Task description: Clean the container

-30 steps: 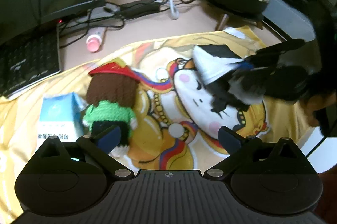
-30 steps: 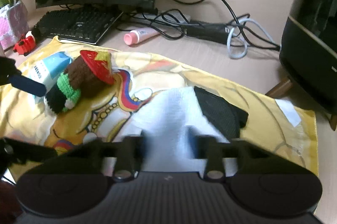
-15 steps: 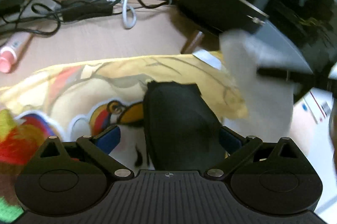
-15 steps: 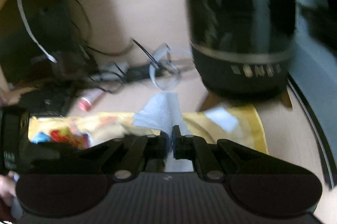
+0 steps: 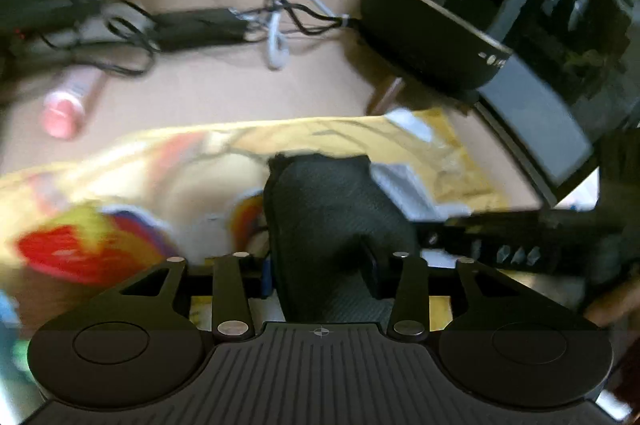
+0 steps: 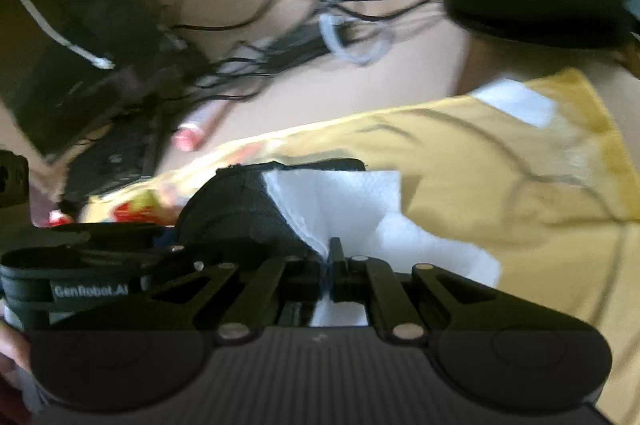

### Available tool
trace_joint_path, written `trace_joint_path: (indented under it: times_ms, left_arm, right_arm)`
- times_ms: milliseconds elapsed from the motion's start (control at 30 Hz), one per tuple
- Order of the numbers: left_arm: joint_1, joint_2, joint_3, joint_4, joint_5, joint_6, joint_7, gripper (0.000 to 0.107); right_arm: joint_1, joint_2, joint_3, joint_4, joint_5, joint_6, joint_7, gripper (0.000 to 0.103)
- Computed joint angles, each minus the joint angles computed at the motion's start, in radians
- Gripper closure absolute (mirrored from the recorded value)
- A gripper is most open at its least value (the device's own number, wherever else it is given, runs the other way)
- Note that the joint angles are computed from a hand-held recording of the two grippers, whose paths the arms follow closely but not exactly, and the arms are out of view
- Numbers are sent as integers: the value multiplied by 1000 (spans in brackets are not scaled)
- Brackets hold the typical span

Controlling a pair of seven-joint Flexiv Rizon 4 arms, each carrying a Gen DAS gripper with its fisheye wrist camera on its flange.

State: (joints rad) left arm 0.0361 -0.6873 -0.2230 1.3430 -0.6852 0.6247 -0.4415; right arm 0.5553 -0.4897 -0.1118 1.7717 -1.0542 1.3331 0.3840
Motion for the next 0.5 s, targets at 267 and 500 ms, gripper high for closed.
trace_joint_path:
  times_ms: [267, 500]
  left_arm:
    - [11, 33, 9, 61, 16, 112, 6, 25]
    - [31, 138, -13, 182, -110, 234, 102, 7]
  right_arm:
    - [-1, 1, 71, -38, 171, -187, -237, 89]
    - [-2, 65, 88, 19, 125, -223, -247, 55]
